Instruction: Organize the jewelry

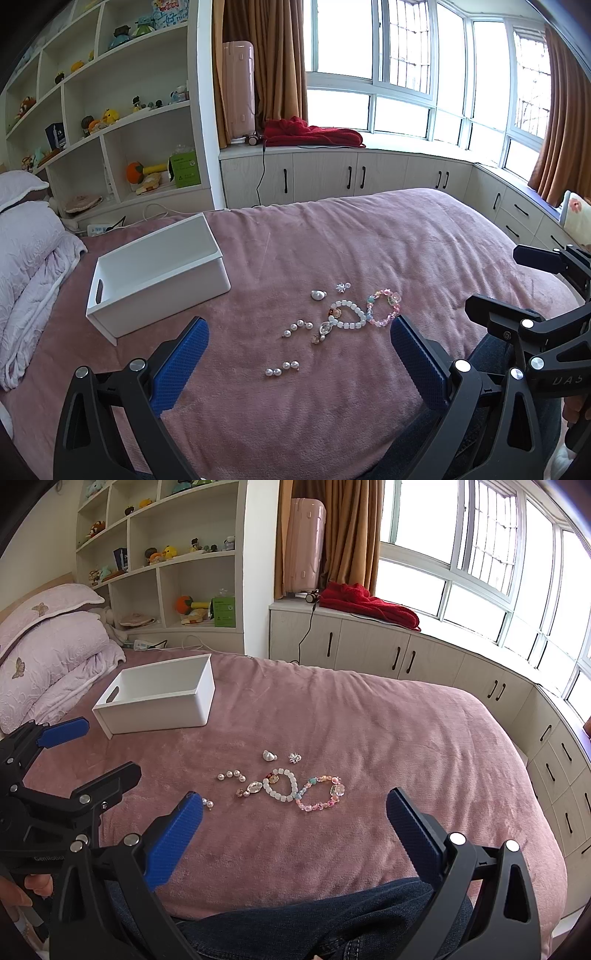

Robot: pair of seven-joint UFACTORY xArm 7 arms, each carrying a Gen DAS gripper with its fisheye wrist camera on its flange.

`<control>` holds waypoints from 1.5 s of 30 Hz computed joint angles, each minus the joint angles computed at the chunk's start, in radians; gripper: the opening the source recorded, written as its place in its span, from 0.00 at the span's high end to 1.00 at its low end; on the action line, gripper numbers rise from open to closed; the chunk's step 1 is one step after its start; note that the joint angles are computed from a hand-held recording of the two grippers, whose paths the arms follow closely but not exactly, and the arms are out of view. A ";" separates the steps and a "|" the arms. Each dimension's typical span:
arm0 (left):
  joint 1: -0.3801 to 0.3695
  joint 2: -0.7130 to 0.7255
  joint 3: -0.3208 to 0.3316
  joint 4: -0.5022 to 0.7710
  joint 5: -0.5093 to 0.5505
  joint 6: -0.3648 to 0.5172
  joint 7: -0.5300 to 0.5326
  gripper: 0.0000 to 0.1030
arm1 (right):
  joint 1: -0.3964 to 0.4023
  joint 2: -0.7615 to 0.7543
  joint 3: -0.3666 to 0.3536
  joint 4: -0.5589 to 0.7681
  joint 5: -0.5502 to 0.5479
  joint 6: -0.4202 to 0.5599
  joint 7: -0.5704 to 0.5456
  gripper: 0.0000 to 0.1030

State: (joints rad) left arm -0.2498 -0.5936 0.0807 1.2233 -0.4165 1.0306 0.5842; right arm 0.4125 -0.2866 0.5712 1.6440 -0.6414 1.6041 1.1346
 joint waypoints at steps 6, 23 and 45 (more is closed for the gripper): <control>0.002 -0.002 -0.002 -0.002 0.001 0.000 0.001 0.03 | 0.001 0.002 0.000 0.002 0.001 0.002 0.001 0.05; -0.003 0.055 0.000 0.041 -0.008 0.014 0.011 0.03 | -0.032 -0.036 -0.057 -0.056 0.030 -0.060 -0.018 0.05; 0.034 0.392 -0.129 0.278 0.103 0.003 -0.041 0.03 | -0.137 0.000 -0.253 -0.169 0.210 -0.269 -0.167 0.05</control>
State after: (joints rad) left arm -0.2162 -0.2018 -0.0482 1.5011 -0.3132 1.0341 0.5431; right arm 0.2756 -0.2866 0.3185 1.4752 -0.4317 1.3355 0.9673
